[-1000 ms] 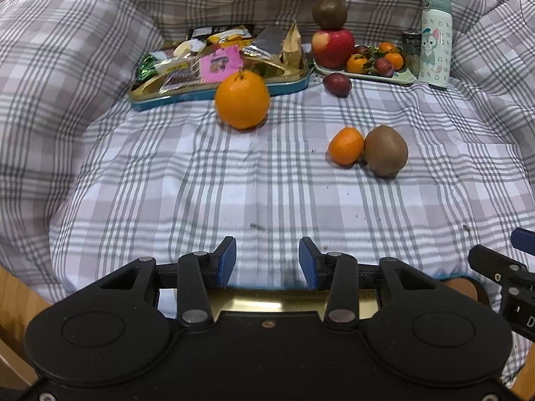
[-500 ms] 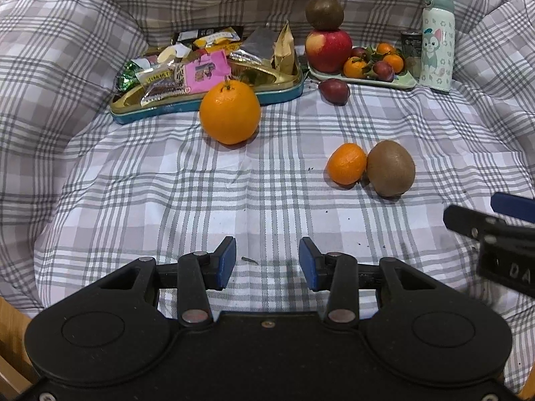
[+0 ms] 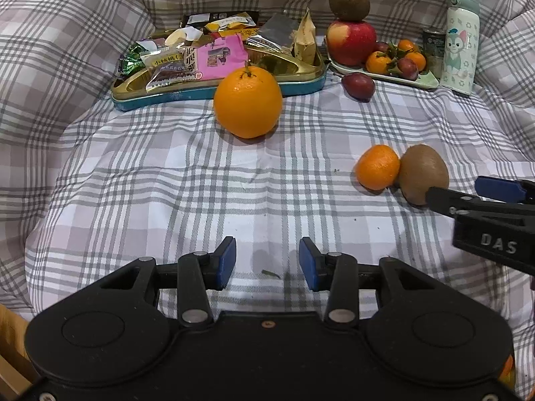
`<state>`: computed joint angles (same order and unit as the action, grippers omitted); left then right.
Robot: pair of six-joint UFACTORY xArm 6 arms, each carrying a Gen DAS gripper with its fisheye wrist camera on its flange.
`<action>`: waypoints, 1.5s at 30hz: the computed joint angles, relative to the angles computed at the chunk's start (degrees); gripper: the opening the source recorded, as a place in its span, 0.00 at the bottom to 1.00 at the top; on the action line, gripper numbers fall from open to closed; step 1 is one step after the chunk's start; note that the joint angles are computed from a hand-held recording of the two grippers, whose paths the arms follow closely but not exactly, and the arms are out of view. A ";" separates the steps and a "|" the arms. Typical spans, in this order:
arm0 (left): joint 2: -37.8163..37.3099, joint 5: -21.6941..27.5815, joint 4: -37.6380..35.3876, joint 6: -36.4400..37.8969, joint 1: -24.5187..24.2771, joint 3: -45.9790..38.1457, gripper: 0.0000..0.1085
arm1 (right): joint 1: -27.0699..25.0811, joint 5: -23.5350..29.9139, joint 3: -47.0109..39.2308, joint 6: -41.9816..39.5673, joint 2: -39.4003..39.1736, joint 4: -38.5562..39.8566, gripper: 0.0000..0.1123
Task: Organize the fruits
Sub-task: 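Grasp the brown kiwi on the cloth with the right tool, then grasp the mandarin beside the kiwi with the left tool while the right tool holds the kiwi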
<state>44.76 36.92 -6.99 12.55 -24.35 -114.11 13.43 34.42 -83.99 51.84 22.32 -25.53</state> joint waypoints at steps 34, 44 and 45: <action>4.42 -5.61 -14.43 20.63 -3.45 -5.99 0.46 | -3.31 -1.78 4.52 5.21 -1.82 -3.00 0.43; 10.51 -3.52 -8.36 16.61 -5.65 -14.77 0.46 | -4.96 -3.12 10.27 8.30 -5.88 -3.47 0.43; 11.38 -2.58 -7.76 15.86 -5.68 -16.22 0.46 | -5.02 -3.36 10.46 8.32 -5.97 -3.33 0.43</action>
